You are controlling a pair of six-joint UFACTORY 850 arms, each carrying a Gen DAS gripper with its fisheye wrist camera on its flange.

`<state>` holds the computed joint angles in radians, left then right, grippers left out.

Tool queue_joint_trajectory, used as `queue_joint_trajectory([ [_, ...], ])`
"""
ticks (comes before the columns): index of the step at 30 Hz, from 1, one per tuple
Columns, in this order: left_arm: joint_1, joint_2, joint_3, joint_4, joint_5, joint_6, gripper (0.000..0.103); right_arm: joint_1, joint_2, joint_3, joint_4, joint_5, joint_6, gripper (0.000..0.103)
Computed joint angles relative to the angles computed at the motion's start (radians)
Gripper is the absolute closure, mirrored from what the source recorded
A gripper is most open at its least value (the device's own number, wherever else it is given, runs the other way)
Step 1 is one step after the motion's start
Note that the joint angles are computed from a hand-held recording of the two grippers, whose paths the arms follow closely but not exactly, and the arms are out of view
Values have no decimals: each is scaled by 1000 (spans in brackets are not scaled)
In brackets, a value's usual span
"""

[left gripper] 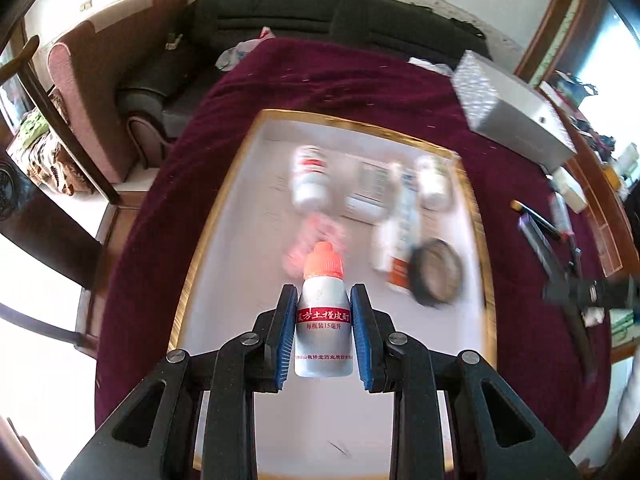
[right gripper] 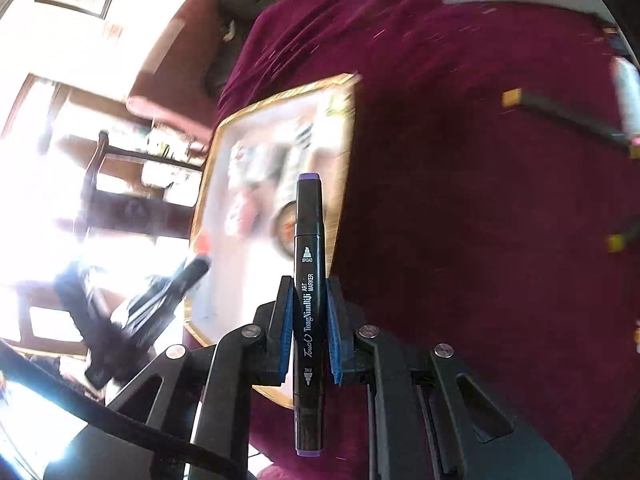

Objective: Organize objects
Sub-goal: 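Place the dropper bottle in the tray with the left gripper while the right places the marker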

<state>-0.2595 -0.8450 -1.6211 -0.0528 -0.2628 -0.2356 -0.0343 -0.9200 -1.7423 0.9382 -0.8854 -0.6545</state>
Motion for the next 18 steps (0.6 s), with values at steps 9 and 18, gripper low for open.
queue_joint_trajectory([
  [9, 48, -194, -274, -56, -144, 139, 80, 123, -112, -123, -35, -15, 130, 90],
  [18, 63, -314, -472, -52, -228, 172, 80, 175, -191, -229, -123, 23, 281, 90],
])
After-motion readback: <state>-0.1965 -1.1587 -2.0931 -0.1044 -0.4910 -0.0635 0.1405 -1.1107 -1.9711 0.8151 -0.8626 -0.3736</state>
